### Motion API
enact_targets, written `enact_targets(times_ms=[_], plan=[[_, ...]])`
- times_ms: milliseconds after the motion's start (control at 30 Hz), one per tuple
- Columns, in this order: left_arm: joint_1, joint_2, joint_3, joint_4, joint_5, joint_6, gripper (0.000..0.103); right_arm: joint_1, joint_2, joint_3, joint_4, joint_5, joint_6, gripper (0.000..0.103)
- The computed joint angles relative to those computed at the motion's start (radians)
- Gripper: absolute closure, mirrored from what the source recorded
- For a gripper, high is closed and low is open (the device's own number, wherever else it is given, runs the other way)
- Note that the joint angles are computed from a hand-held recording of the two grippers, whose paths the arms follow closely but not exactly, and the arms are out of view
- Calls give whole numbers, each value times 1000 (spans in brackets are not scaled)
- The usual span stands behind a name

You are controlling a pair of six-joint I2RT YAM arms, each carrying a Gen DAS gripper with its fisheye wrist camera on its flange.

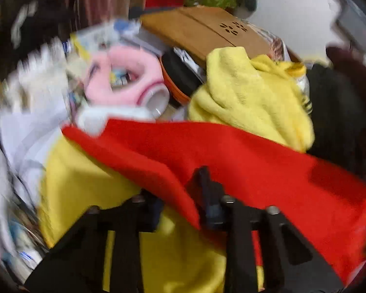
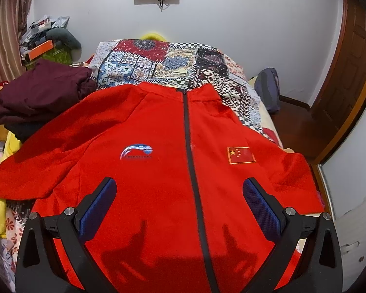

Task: Fold large clothes
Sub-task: 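Grasp the red jacket's sleeve with the left gripper and lift it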

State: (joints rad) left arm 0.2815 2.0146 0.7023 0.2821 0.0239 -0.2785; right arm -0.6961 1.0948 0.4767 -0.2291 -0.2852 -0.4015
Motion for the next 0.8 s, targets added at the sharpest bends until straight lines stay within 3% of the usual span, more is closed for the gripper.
enact_targets(times_ms=[100,300,433,533,633,800], plan=[[-33,-64,-1,-19,3,13,97,-31,-7,12,-11,-17,-18,0],[-106,-377,-43,-87,119,-6,99,-111,-12,45,-19,-74,-57,0],[-249,-597,-29,-159,106,-27,99,-167,1,79,-34,-136,-76,0],[-422,-714,35,-214,36,-32,99,-210,36,124,-50,-197,-89,0],[-582,-704,147,-253,-14,-35,99,-254,81,175,-79,-273,-89,0],[-817,-482,451,-329,-22,-32,99,-320,149,224,-102,-365,-106,0]])
